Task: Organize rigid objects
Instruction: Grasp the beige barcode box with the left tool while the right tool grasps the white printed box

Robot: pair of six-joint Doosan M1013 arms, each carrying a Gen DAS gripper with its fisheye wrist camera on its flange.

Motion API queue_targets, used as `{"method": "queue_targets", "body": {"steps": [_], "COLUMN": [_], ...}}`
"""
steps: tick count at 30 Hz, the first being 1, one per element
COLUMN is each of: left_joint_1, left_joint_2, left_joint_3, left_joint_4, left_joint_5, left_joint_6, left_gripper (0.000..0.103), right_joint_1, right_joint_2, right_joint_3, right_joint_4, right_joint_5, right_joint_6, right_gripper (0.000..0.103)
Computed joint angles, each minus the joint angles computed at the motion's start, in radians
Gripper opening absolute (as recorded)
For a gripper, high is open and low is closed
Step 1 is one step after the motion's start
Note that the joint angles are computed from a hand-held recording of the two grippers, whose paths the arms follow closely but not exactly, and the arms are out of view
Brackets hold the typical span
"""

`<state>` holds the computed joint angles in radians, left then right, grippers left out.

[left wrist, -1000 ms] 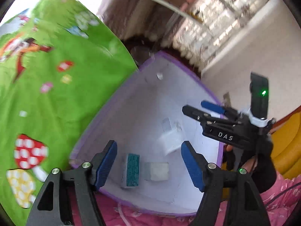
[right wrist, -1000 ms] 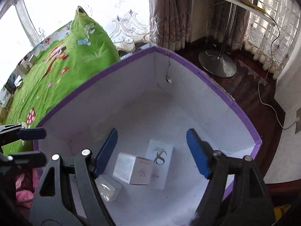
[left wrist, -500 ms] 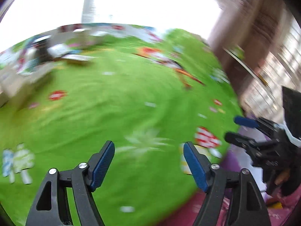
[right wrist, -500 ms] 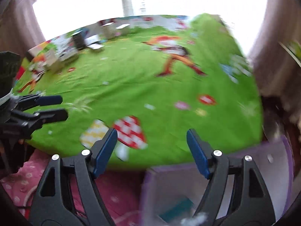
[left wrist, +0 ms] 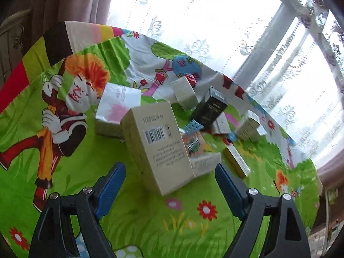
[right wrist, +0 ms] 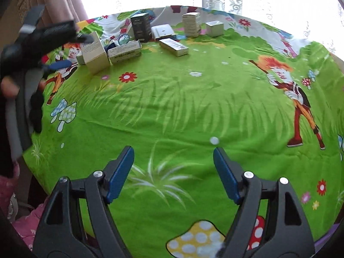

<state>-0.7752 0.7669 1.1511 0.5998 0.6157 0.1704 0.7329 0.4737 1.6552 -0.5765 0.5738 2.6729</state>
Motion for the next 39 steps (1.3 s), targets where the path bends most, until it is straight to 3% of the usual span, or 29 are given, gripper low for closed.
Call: {"method": "queue_targets", "body": {"steps": [5, 6, 8, 9, 11, 15, 18, 22, 26, 29, 31, 32, 34, 35, 36, 39], "left_joint_1": [0.016, 0.024, 0.032, 0.028, 0.024, 0.052, 0.057, 0.053, 0.052, 0.044, 0.047, 0.049, 0.052, 0.052, 0.054, 0.06], "left_joint_2": [0.132, 0.134, 0.09, 0.069, 0.033, -0.024, -0.033, -0.014, -0.026, -0.03, -0.035, -0.036, -0.041, -0.042, -0.043, -0.052], "left_joint_3": [-0.227, -0.219, -0.126, -0.092, -0.04, 0.03, 0.038, 0.028, 0.102, 0.149, 0.165, 0.167, 0.179, 0.18, 0.184, 0.2], "left_joint_4": [-0.099, -0.134, -0.145, -0.127, -0.14, -0.45, -0.462, -0.378, -0.257, -0.056, -0.029, -0.042, -0.032, -0.036, -0.046, -0.082], "left_joint_5": [0.275, 0.258, 0.138, 0.121, 0.096, 0.1, 0.158, 0.166, 0.005, -0.074, -0.111, -0.125, -0.147, -0.15, -0.163, -0.204], "left_joint_6": [0.131, 0.159, 0.14, 0.147, 0.236, 0.633, 0.748, 0.737, 0.555, 0.371, 0.339, 0.342, 0.314, 0.31, 0.317, 0.339], "left_gripper": [0.086, 0.084, 0.069, 0.06, 0.053, 0.053, 0.053, 0.055, 0.061, 0.068, 0.069, 0.07, 0.071, 0.071, 0.073, 0.077], "right_joint_1": [-0.016, -0.02, -0.025, -0.027, -0.033, -0.047, -0.051, -0.081, -0.095, -0.086, -0.083, -0.076, -0.058, -0.061, -0.064, -0.061], "right_joint_2": [0.017, 0.021, 0.026, 0.03, 0.041, 0.08, 0.123, 0.189, 0.249, 0.293, 0.331, 0.344, 0.365, 0.362, 0.356, 0.32], "right_joint_3": [-0.019, -0.025, -0.033, -0.039, -0.055, -0.116, -0.183, -0.28, -0.372, -0.45, -0.521, -0.547, -0.59, -0.582, -0.567, -0.519], "right_joint_4": [0.039, 0.051, 0.056, 0.059, 0.085, 0.22, 0.278, 0.438, 0.462, 0.352, 0.349, 0.3, 0.183, 0.202, 0.224, 0.2], "right_joint_5": [-0.013, -0.015, -0.023, -0.028, -0.039, -0.058, -0.077, -0.132, -0.162, -0.135, -0.036, 0.008, 0.106, 0.089, 0.065, 0.07], "right_joint_6": [-0.051, -0.066, -0.085, -0.097, -0.133, -0.276, -0.342, -0.343, -0.143, 0.019, 0.041, 0.076, 0.123, 0.104, 0.081, -0.006], "right_gripper": [0.079, 0.079, 0.079, 0.079, 0.079, 0.079, 0.079, 0.079, 0.079, 0.079, 0.079, 0.075, 0.057, 0.038, 0.032, 0.03]}}
